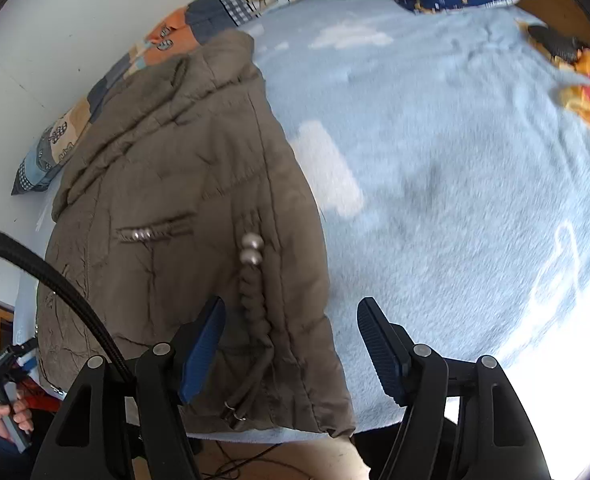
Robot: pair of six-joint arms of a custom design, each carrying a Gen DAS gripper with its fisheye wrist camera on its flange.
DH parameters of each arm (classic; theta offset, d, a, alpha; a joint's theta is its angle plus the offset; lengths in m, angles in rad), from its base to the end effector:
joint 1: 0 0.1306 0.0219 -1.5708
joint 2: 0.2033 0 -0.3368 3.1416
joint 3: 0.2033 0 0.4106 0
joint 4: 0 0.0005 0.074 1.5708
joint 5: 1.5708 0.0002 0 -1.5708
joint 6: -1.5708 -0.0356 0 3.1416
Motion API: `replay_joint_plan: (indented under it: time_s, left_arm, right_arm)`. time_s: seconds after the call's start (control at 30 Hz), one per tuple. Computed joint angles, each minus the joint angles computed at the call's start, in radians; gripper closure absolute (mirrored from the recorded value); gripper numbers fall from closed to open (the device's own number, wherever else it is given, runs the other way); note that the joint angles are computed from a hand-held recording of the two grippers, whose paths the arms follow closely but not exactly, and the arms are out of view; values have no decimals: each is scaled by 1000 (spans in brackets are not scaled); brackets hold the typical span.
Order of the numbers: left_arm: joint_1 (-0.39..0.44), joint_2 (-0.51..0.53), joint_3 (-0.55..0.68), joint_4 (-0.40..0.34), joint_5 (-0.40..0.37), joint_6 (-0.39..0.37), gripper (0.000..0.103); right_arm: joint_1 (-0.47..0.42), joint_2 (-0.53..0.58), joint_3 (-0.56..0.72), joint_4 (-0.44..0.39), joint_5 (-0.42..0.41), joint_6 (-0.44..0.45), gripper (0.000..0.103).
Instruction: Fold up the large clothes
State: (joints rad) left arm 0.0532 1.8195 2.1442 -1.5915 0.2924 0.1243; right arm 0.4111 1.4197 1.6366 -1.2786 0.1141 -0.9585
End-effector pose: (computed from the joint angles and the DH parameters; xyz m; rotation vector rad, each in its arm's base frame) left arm 0.5900 0.0206 0.4614 -0.1864 2.8126 -0.4301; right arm 0.4543 0.1931 0.4597 0.7567 2.5491 0.3199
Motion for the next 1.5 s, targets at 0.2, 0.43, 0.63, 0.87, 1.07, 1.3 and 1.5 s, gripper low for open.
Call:
replay_joint_plan:
  time_s: [0.2,0.43,0.63,0.87,1.07,1.3,1.5]
  left_arm:
    - [-15,-25,-50,28,3,-31,22]
    - [-34,-46,-87,60,-30,-58,22]
    - [-41,-49,-96,85,-43,-65,22]
    - [-69,-74,-124,126,-89,-97,28]
    - [-90,-103,-159,164,-133,-136,40]
    - [-102,-123,-183,190,-170,-167,45]
    - [-110,-130,-204,219,-199,-163,38]
  right_arm:
    - [16,49,30,-14,-33,40,27]
    - [36,143,127,-65,-16,133,22]
    - [61,192,181,-101,40,205,30]
    - [97,244,259,-153,125,285,54]
    - [119,289,320,-182,183,326,66]
    - [140,291,333,-207,230,343,69]
    - [130,289,327,-206,213,329,67]
